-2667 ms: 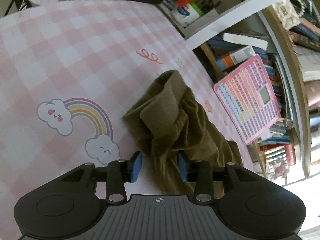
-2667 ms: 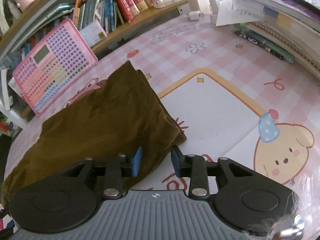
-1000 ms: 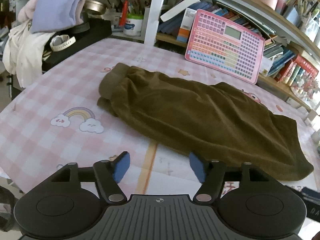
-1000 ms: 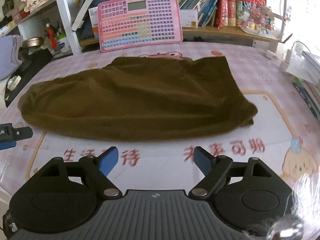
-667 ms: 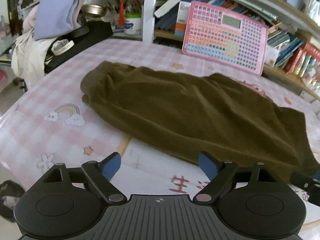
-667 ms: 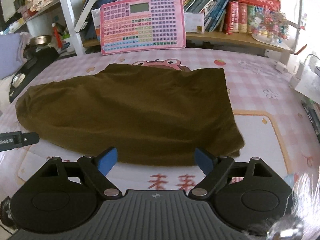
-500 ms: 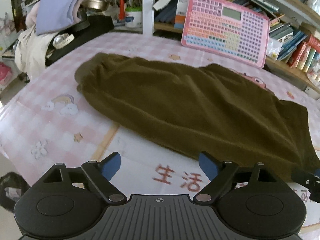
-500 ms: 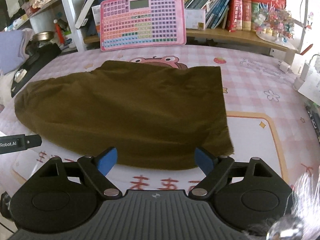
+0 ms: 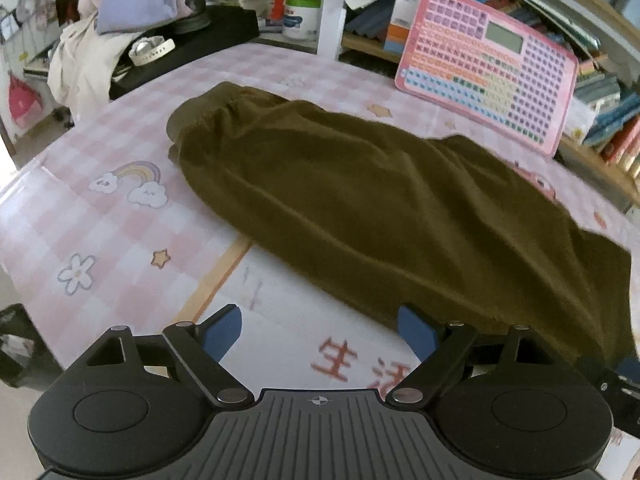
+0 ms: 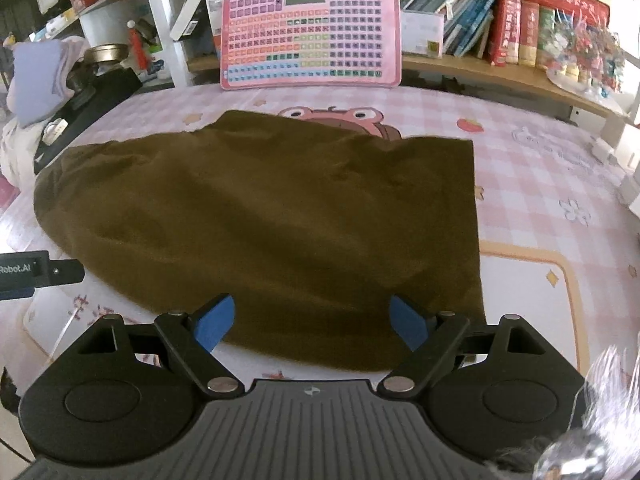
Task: Fold clothes
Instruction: 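Grasp the grey cuff with the left gripper and lift it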
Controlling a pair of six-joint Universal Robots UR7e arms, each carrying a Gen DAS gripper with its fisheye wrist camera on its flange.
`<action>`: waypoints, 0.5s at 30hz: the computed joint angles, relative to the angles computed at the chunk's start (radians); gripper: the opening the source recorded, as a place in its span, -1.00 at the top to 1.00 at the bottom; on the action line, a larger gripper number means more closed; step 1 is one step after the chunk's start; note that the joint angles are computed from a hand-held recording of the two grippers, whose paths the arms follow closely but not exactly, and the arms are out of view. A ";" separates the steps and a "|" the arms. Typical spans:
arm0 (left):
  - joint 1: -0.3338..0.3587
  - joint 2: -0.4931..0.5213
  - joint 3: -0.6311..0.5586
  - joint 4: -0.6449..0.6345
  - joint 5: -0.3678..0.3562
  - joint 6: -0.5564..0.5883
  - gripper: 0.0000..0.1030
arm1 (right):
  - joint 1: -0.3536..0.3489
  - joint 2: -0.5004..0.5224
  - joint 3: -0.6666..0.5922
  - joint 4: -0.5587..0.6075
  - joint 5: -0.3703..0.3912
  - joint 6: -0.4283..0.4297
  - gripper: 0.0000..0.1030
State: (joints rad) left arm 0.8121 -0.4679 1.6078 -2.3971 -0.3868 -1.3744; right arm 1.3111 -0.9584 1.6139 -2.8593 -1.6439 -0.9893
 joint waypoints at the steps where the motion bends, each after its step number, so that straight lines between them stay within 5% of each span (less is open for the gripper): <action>1: 0.005 -0.007 0.012 -0.038 0.002 0.022 -0.70 | 0.005 0.007 -0.004 -0.008 -0.002 0.004 -0.64; 15: 0.111 -0.164 0.255 -0.547 -0.079 0.106 -0.68 | 0.106 0.107 0.017 -0.116 -0.066 0.030 -0.66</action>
